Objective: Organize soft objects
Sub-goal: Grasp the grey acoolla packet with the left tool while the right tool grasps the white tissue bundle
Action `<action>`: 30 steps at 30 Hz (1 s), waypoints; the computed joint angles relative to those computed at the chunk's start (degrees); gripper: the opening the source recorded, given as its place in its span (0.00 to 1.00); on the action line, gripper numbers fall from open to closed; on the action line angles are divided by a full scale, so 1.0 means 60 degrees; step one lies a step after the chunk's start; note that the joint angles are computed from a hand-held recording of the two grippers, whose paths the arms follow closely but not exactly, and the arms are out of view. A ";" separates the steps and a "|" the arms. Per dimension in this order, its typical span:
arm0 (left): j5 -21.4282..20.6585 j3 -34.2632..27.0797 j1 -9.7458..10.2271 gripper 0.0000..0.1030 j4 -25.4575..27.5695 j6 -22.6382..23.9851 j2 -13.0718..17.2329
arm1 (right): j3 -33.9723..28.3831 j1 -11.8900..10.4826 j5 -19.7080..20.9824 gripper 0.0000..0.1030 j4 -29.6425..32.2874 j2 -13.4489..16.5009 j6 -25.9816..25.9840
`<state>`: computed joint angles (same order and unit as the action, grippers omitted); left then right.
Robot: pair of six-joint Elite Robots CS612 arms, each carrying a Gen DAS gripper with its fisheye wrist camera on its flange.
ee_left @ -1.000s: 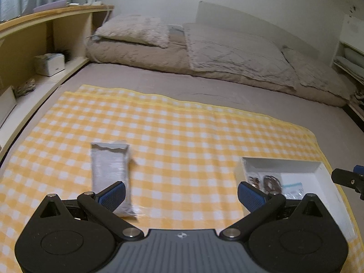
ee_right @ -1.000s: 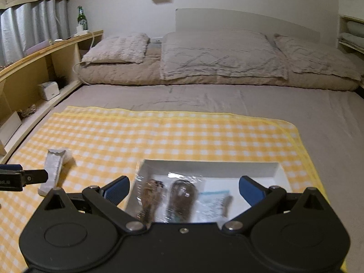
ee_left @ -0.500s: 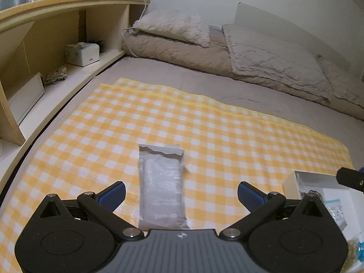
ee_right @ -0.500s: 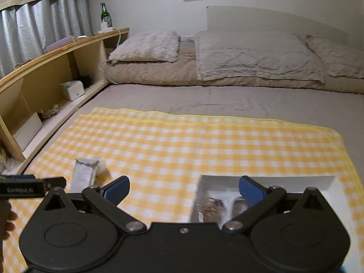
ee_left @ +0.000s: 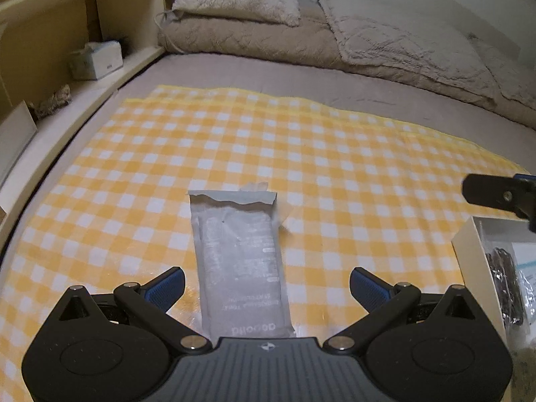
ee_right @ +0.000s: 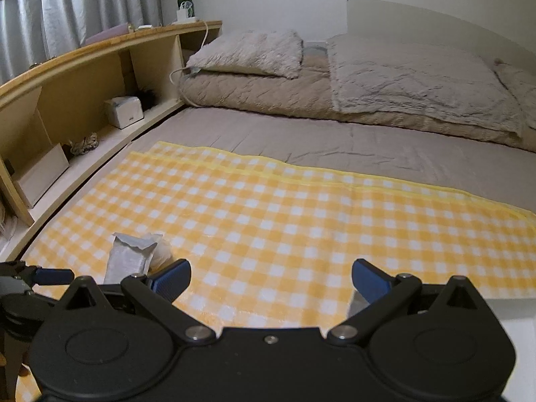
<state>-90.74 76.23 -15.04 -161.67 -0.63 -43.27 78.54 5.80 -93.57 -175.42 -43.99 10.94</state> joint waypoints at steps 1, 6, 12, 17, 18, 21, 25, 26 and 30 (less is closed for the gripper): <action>-0.0003 -0.0084 0.0013 1.00 0.0065 -0.0092 0.0065 | -0.0134 -0.0009 0.0028 1.00 0.0071 0.0085 0.0012; 0.0211 -0.0463 0.0073 0.91 0.0752 -0.0562 0.0323 | -0.0771 -0.0064 0.0367 1.00 0.0488 0.0500 0.0189; 0.0106 -0.0595 0.0210 0.64 0.1056 -0.0842 0.0416 | -0.1441 -0.0080 0.1052 1.00 0.0837 0.0993 0.0183; 0.0002 -0.0483 0.0345 0.56 0.1125 -0.0960 0.0295 | -0.2034 -0.0037 0.1671 0.92 0.1205 0.1362 0.0229; -0.0014 -0.0495 0.0365 0.55 0.1151 -0.0946 0.0292 | -0.2148 -0.0044 0.1905 0.90 0.1167 0.1446 0.0362; -0.0163 -0.0394 0.0448 0.55 0.1129 -0.0925 0.0216 | -0.2474 -0.0085 0.2649 0.85 0.1060 0.1692 0.1033; -0.0213 -0.0325 0.0509 0.55 0.1114 -0.0850 0.0163 | -0.2949 -0.0075 0.3301 0.77 0.1226 0.2021 0.1707; -0.0236 -0.0323 0.0524 0.55 0.1114 -0.0846 0.0158 | -0.3044 -0.0063 0.3405 0.76 0.1294 0.2088 0.1760; -0.0348 -0.0342 0.0565 0.55 0.1030 -0.0959 0.0169 | -0.3391 -0.0021 0.3808 0.72 0.1485 0.2358 0.2228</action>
<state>-92.83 74.18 -11.65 -155.48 -6.38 -42.25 58.20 5.67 -70.72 -166.51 -29.84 24.31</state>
